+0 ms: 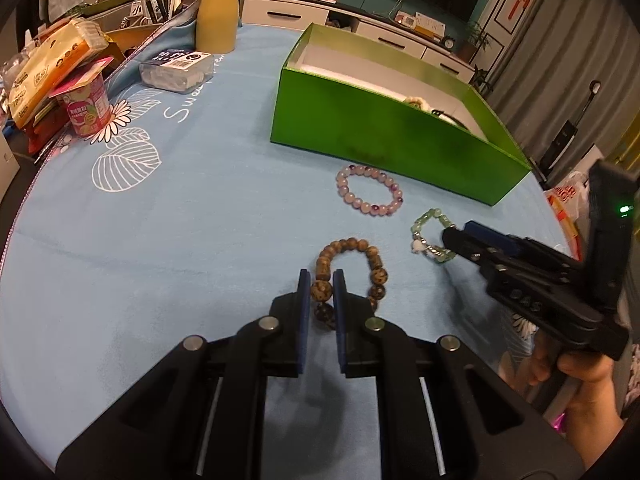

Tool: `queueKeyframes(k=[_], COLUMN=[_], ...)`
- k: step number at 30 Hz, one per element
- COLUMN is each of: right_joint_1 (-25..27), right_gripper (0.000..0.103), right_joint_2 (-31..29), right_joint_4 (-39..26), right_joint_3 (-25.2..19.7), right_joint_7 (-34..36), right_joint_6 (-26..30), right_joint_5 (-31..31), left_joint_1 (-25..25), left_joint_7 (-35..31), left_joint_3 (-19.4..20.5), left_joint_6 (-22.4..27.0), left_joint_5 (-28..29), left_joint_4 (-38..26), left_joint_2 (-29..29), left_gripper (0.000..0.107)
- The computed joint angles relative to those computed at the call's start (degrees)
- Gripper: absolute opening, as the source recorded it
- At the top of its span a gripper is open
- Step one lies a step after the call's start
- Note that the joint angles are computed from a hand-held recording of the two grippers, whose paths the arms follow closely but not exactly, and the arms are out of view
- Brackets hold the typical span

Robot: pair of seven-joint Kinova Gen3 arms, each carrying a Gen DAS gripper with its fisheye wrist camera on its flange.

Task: Organize jewelry
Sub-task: 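Grasp the brown bead bracelet with the left tool while the right tool grasps the green jade bracelet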

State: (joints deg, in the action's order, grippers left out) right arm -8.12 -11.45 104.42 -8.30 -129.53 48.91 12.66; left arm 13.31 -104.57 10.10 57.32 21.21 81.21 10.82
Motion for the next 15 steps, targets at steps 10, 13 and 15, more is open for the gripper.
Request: queueKeyframes(k=[10, 13, 15], right_joint_1=[-0.3, -0.5, -0.2], right_gripper=[0.011, 0.006, 0.006], right_joint_2=[1.5, 0.7, -0.5], right_joint_4=[-0.7, 0.0, 0.7], right_joint_3=[-1.0, -0.1, -0.1], right_joint_7=[-1.7, -1.3, -1.9], right_joint_6=[1.0, -0.1, -1.0], right_joint_5=[3.5, 2.6, 2.4], left_joint_1=[-1.1, -1.4, -1.7], left_joint_7=[-0.9, -1.2, -1.4], left_joint_3=[0.0, -0.1, -0.1], left_joint_6=[1.0, 1.2, 1.6], left_joint_5=[2.7, 3.2, 3.8], left_joint_4=[-0.3, -0.2, -0.5], left_joint_2=[0.3, 0.3, 0.3], left_gripper=[0.011, 0.011, 0.011])
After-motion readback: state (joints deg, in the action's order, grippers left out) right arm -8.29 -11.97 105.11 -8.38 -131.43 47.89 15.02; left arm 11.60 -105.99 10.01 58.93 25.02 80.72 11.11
